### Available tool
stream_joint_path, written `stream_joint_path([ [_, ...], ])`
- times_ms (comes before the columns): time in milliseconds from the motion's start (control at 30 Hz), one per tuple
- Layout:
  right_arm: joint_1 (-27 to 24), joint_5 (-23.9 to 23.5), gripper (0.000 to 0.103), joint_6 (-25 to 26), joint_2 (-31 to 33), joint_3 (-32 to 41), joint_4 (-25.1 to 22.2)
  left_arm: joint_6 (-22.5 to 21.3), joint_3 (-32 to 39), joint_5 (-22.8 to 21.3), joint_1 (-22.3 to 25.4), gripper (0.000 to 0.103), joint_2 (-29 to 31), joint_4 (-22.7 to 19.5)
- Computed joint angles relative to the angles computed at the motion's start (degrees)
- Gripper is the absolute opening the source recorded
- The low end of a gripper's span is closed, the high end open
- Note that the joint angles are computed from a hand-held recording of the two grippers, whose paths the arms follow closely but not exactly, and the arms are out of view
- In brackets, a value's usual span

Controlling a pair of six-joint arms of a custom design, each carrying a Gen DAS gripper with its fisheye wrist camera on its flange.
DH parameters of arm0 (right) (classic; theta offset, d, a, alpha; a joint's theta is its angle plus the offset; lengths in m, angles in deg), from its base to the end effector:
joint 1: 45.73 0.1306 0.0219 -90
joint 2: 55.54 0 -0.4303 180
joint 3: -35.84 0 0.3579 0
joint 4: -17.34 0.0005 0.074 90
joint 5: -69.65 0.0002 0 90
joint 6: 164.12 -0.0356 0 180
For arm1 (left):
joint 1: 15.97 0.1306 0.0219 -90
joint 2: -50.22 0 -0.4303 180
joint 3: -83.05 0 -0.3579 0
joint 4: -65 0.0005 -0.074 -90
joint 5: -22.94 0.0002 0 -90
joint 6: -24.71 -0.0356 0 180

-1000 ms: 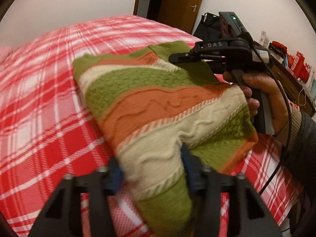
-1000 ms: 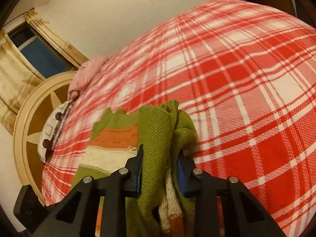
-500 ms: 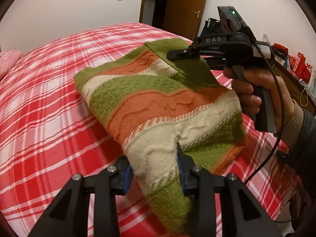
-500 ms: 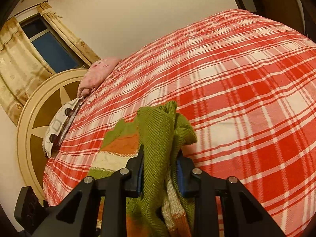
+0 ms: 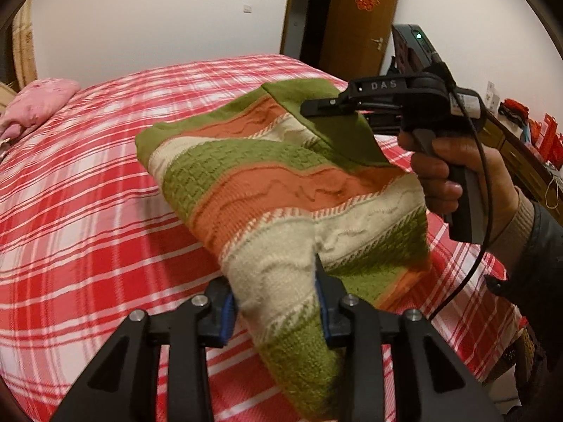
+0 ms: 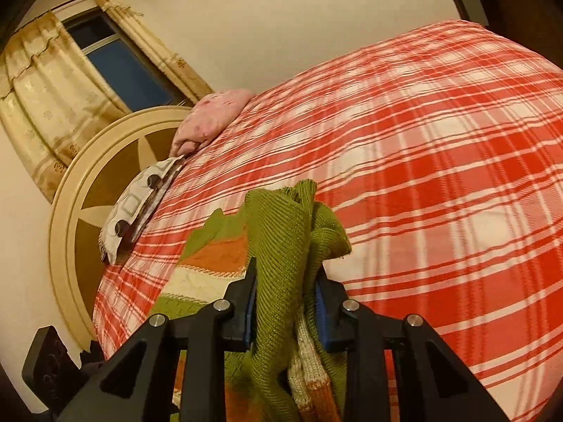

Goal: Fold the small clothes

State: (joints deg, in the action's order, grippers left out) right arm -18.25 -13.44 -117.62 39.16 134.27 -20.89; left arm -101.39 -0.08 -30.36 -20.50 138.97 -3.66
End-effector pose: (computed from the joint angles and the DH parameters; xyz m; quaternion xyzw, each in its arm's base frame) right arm 0.4496 0.2285 0.5206 0.1509 0.8709 0.2264 0.4094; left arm 0.4141 -0.0546 0.5220 0.3938 0.8331 -0.2273 0.3151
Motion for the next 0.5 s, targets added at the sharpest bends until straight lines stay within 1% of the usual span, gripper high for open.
stream_joint_path([
  [200, 3.5, 0.7, 0.027, 1.1, 4.2, 6.5, -1.7, -1.5, -0.2, 2.2, 5.6, 0.036, -1.6, -1.6],
  [500, 7.6, -1.0, 0.027, 2.2, 12.4, 17.7, -3.6, -3.2, 0.7, 4.2, 13.6, 0.036, -1.8, -3.4],
])
